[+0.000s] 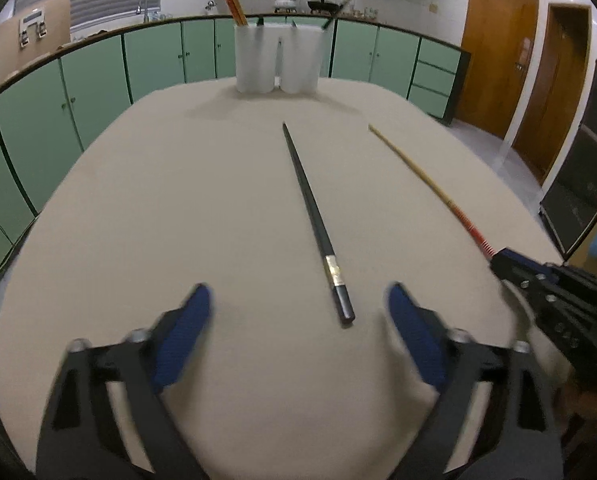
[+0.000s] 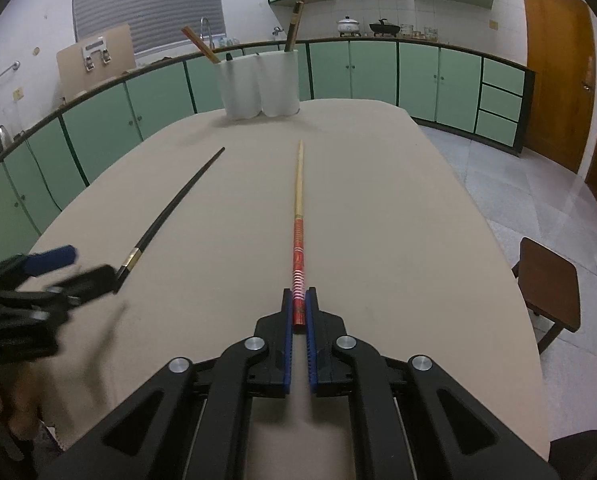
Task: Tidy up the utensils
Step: 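Grasp the black chopstick with the left tool while the right tool grasps the last red-tipped chopstick, then carry the black chopstick to the white holder with the left tool while the right tool carries its chopstick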
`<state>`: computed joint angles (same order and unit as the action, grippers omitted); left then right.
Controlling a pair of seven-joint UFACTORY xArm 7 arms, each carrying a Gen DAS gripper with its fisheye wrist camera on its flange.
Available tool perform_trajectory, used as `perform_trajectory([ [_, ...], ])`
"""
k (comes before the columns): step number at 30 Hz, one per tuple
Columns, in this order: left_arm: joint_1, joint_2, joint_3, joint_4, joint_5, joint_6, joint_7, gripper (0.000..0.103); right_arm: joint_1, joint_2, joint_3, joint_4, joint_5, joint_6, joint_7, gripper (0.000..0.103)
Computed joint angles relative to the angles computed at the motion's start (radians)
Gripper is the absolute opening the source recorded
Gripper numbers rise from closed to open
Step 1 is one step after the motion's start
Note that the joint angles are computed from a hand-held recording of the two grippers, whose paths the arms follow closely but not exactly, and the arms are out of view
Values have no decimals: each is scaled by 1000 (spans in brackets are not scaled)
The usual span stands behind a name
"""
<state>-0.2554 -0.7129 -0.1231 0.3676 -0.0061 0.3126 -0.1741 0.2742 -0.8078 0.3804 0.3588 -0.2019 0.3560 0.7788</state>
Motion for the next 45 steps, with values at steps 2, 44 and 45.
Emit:
perform_trajectory([
  [2,40,10,-46,-2,29,-33,-30,65,3,-4,0,-6,-1,-5,-1,6],
  [44,35,-164,109,302,-63,397,105,6,88,19,-116,379,93,206,-298,6],
  [45,39,-152,111,322,-68,406,118,6,88,40,-126,408,104,214,-321,6],
])
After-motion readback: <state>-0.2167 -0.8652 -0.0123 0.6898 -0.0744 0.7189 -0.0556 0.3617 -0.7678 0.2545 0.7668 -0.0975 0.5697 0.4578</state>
